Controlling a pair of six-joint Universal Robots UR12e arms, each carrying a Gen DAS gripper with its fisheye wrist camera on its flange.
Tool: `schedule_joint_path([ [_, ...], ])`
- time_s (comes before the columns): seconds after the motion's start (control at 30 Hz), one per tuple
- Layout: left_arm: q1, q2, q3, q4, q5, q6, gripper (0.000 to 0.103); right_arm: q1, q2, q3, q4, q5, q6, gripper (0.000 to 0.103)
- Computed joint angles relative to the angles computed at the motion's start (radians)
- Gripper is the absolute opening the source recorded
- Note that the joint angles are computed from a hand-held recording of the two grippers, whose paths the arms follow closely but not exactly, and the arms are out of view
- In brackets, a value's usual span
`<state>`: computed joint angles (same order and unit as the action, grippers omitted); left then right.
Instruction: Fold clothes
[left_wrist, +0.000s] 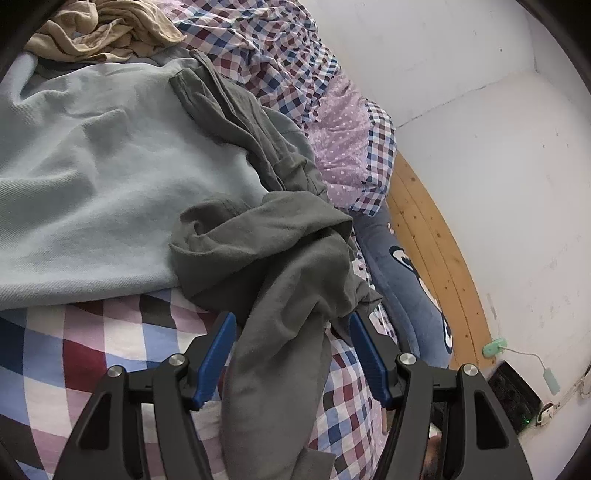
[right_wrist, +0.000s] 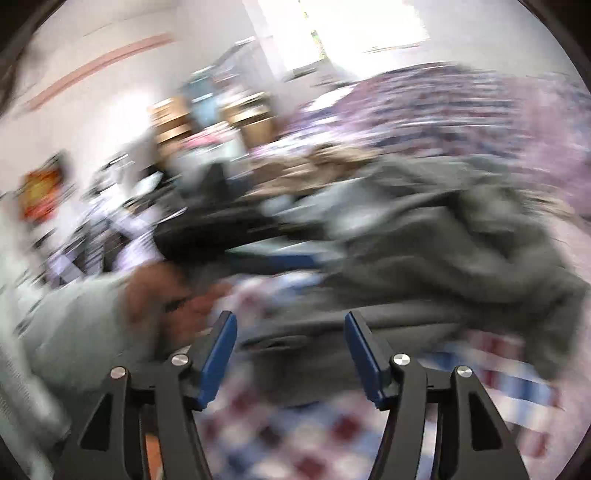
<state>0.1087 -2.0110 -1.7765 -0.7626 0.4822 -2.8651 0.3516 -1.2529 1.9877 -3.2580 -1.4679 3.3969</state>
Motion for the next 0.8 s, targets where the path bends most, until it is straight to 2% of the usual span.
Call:
schedule_joint_path([
  [0.03, 0.000, -0.001, -0.001, 0.006, 0.000, -0.006, 0.067, 0.006, -0.001, 0.005, -0.001, -0.104, 0.046, 0.064],
  [0.07, 0.001, -0.001, -0.002, 0.013, 0.000, -0.011, 0.067, 0.008, -0.001, 0.007, 0.008, -0.172, 0.081, 0.064],
  [0.13, 0.001, -0.002, -0.004, 0.026, -0.001, -0.023, 0.067, 0.009, -0.002, 0.013, 0.050, -0.362, 0.201, 0.064],
  [0.2, 0.002, -0.003, -0.005, 0.039, -0.001, -0.035, 0.067, -0.005, -0.001, 0.019, 0.085, -0.461, 0.305, 0.064],
  [0.3, 0.003, -0.005, -0.007, 0.054, -0.002, -0.050, 0.067, -0.018, 0.001, 0.012, 0.169, -0.535, 0.393, 0.064],
  [0.4, 0.006, -0.004, -0.007, 0.055, -0.009, -0.052, 0.067, -0.030, 0.003, -0.002, 0.278, -0.589, 0.456, 0.064],
  [0.57, 0.009, -0.003, -0.007, 0.051, -0.018, -0.049, 0.067, -0.058, 0.010, -0.005, 0.330, -0.540, 0.493, 0.063],
  [0.63, 0.011, -0.002, -0.007, 0.048, -0.020, -0.046, 0.067, -0.063, 0.022, -0.019, 0.359, -0.523, 0.500, 0.052],
  [0.67, 0.011, -0.002, -0.007, 0.046, -0.022, -0.044, 0.067, -0.065, 0.029, -0.026, 0.371, -0.520, 0.503, 0.042],
  [0.8, 0.018, -0.003, -0.007, 0.055, -0.026, -0.058, 0.067, -0.069, 0.035, -0.034, 0.411, -0.555, 0.548, 0.018],
])
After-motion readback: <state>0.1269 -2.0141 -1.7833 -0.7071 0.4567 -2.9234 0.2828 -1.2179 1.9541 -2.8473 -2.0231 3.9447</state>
